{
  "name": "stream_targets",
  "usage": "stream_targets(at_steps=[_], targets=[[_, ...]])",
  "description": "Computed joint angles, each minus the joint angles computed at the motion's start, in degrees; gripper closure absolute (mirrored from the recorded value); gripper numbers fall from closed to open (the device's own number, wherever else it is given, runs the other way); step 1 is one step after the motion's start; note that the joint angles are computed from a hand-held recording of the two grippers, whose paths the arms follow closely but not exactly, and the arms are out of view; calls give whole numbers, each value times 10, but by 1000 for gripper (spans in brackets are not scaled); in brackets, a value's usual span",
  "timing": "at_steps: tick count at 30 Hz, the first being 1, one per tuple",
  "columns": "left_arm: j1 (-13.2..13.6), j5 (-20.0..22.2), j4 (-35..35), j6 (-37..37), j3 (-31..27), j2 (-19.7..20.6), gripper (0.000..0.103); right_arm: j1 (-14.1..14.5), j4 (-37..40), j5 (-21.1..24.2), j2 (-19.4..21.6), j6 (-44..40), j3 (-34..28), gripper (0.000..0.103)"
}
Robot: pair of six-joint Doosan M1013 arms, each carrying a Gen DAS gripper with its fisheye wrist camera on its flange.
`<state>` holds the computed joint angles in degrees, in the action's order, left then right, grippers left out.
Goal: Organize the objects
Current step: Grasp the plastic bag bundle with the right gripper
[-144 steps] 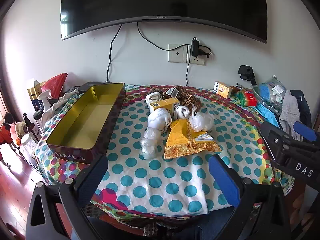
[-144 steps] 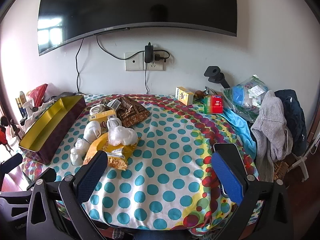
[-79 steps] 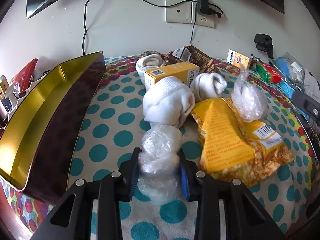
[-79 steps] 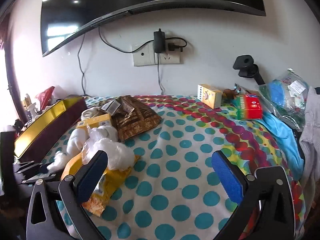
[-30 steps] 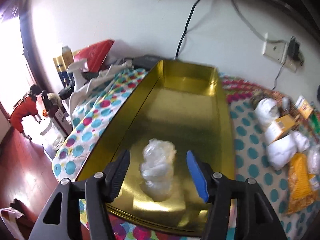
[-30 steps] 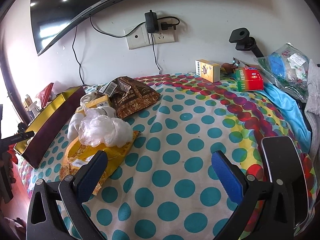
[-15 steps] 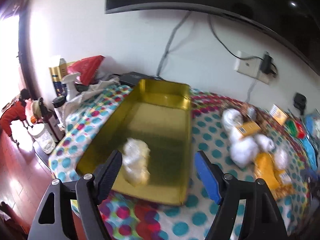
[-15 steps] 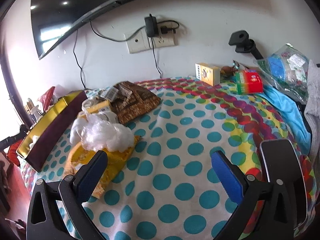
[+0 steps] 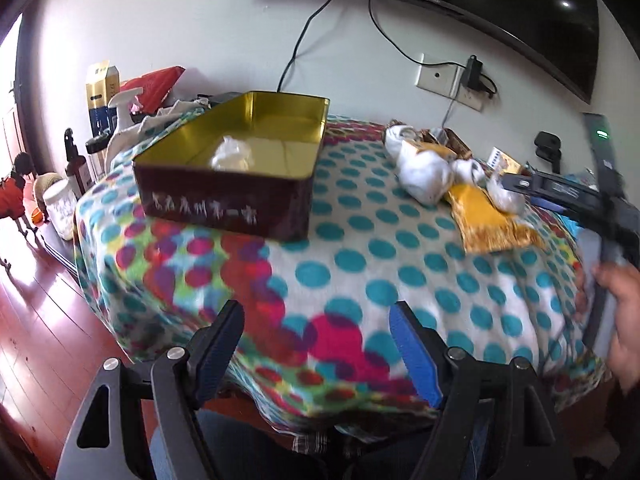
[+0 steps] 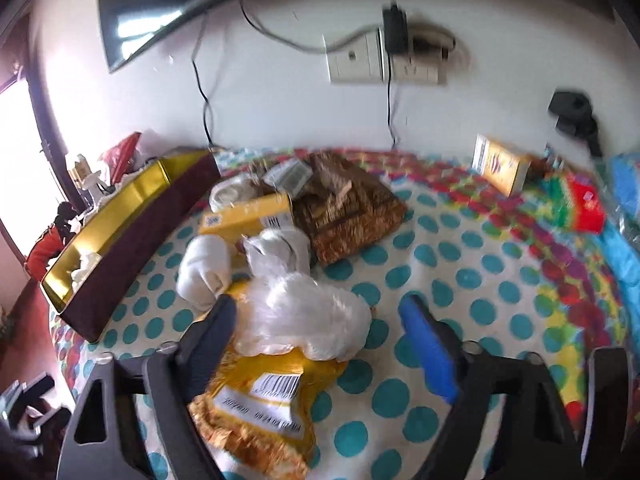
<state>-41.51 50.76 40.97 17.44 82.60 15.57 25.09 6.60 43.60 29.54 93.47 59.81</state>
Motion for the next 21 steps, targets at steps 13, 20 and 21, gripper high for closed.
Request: stream_targets(at_steps=[13, 20, 21], targets=[[-2, -49, 42, -60, 39, -20, 26, 9, -54, -5, -2, 6, 13, 65], [-2, -54, 57, -99, 46, -27, 26, 29, -138, 14, 3, 44, -10, 65], [-1, -58, 55, -106, 48, -28, 26, 33, -156, 21, 6, 52, -16, 65]])
